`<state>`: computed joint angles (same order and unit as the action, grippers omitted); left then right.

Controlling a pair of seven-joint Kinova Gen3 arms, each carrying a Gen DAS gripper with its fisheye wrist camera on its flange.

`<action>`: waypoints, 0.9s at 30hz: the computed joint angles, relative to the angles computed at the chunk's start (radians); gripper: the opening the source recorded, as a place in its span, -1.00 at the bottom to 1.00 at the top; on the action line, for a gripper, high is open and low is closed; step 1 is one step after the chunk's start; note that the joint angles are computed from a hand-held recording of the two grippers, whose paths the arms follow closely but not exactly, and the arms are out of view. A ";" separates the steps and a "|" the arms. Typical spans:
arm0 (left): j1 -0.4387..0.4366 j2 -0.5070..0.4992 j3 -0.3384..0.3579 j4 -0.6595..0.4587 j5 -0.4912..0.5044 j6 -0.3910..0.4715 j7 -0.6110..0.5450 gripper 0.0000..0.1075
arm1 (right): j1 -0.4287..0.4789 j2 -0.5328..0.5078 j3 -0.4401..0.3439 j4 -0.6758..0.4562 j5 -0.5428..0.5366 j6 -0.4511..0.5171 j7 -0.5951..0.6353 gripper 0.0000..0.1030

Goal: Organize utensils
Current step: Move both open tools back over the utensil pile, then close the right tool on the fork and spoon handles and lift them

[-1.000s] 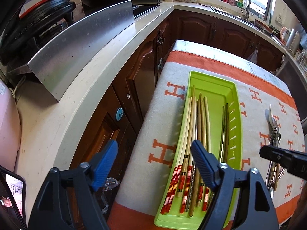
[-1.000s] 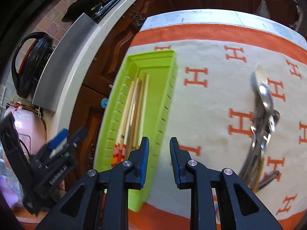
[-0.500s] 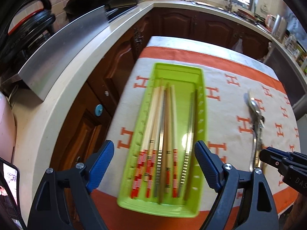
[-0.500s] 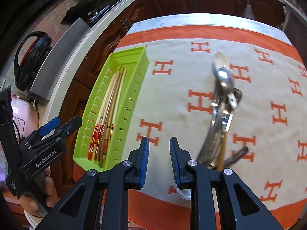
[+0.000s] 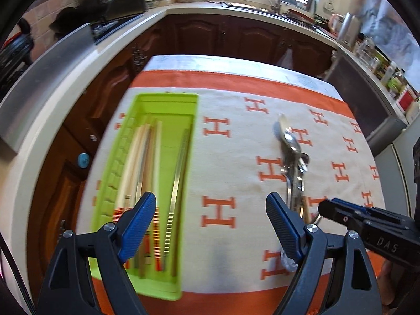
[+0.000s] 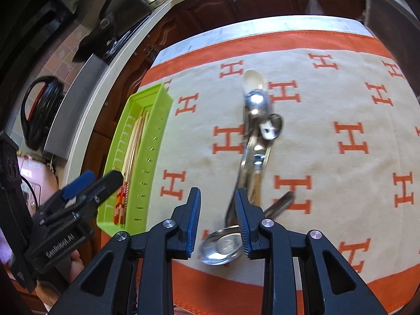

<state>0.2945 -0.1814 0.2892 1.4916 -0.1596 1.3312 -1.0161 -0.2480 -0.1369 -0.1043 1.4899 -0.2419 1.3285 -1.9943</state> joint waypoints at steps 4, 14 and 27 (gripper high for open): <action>0.012 0.038 -0.006 0.012 0.034 -0.020 -0.001 0.57 | 0.025 -0.020 0.032 0.036 -0.009 -0.026 0.028 -0.46; 0.076 0.123 -0.015 0.016 0.047 -0.079 0.010 0.57 | 0.090 0.004 0.109 0.106 -0.108 -0.089 0.168 -0.47; 0.124 0.152 -0.034 0.033 -0.010 -0.092 0.052 0.57 | 0.189 0.157 0.121 0.149 -0.363 -0.150 0.375 -0.55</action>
